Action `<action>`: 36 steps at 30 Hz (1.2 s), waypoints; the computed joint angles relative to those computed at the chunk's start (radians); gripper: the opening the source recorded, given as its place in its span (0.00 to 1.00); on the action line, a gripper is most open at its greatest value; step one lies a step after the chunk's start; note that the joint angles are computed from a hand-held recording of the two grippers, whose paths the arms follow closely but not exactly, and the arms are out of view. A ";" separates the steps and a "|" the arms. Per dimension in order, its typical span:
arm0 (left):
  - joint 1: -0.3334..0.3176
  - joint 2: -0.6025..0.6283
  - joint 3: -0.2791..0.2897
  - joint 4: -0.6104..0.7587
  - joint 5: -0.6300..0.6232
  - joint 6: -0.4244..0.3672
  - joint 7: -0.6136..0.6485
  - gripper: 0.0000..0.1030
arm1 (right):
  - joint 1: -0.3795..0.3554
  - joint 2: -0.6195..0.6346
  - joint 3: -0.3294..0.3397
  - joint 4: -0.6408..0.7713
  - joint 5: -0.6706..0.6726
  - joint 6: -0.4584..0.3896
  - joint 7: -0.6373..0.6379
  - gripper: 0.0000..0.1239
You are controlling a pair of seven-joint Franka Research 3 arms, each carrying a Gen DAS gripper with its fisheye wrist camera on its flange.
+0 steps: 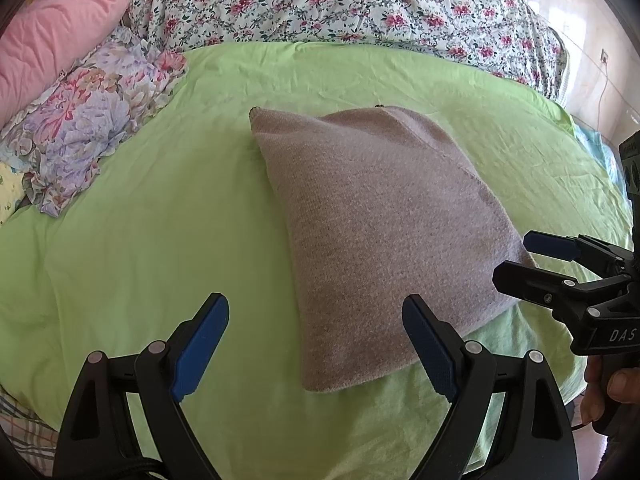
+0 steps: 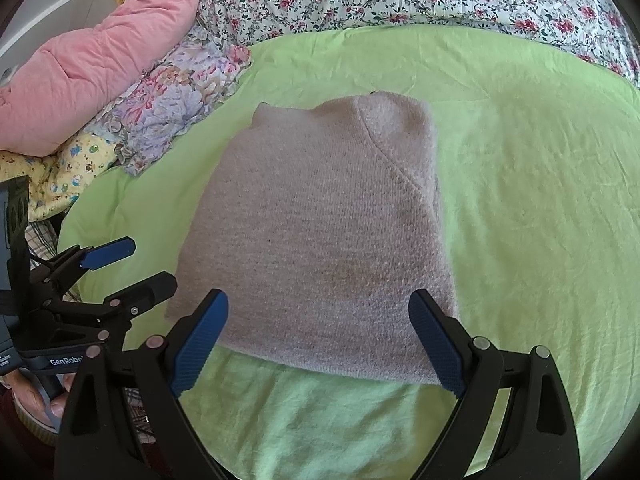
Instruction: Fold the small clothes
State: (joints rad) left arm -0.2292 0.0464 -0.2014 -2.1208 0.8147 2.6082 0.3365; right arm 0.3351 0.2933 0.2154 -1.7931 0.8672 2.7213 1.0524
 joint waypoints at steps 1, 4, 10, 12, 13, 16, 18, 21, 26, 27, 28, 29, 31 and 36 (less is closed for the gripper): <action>0.000 0.000 0.000 0.000 0.000 0.000 0.000 0.86 | 0.001 -0.001 -0.001 0.000 -0.001 0.001 0.002 0.74; -0.001 0.000 0.000 0.001 -0.003 -0.001 0.001 0.86 | -0.001 0.000 0.000 0.001 0.000 -0.002 -0.001 0.74; 0.000 0.000 0.001 0.001 -0.006 0.002 0.008 0.86 | -0.002 0.000 -0.001 0.002 0.001 -0.004 -0.003 0.74; 0.001 0.001 0.002 0.001 -0.005 0.006 0.011 0.86 | -0.003 0.002 -0.001 0.005 0.004 -0.006 -0.005 0.74; 0.001 0.001 0.002 0.001 -0.005 0.005 0.011 0.86 | -0.003 0.003 -0.001 0.008 0.003 -0.007 -0.004 0.74; 0.002 0.002 0.002 0.001 -0.007 0.007 0.014 0.86 | -0.004 0.004 -0.001 0.010 0.003 -0.010 -0.004 0.74; 0.002 0.002 0.002 0.002 -0.009 0.006 0.015 0.86 | -0.003 0.003 -0.002 0.008 0.001 -0.007 -0.001 0.74; 0.002 0.001 0.003 0.002 -0.010 0.007 0.016 0.86 | -0.004 0.004 -0.001 0.010 0.005 -0.007 -0.004 0.74; 0.002 0.004 0.004 0.008 0.002 0.001 0.006 0.86 | -0.006 -0.001 0.000 0.003 0.015 0.005 -0.005 0.74; 0.003 0.005 0.005 0.009 0.005 0.002 0.004 0.86 | -0.007 -0.002 0.000 0.001 0.019 0.008 -0.007 0.74; 0.002 0.005 0.005 0.010 0.008 0.002 0.002 0.86 | -0.008 -0.002 -0.001 0.001 0.020 0.007 -0.006 0.74; 0.002 0.007 0.005 0.012 0.009 0.002 0.003 0.86 | -0.009 -0.003 -0.001 0.000 0.022 0.007 -0.008 0.74; 0.001 0.009 0.004 0.015 0.011 0.002 0.004 0.86 | -0.009 -0.004 -0.002 -0.001 0.022 0.007 -0.009 0.74; 0.000 0.013 0.006 0.021 0.013 0.001 0.006 0.86 | -0.011 -0.004 -0.002 -0.002 0.026 0.007 -0.011 0.74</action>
State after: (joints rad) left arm -0.2293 0.0597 -0.1957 -2.1003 0.8275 2.6096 0.3428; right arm 0.3246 0.2893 0.2129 -1.7949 0.8935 2.7287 1.0414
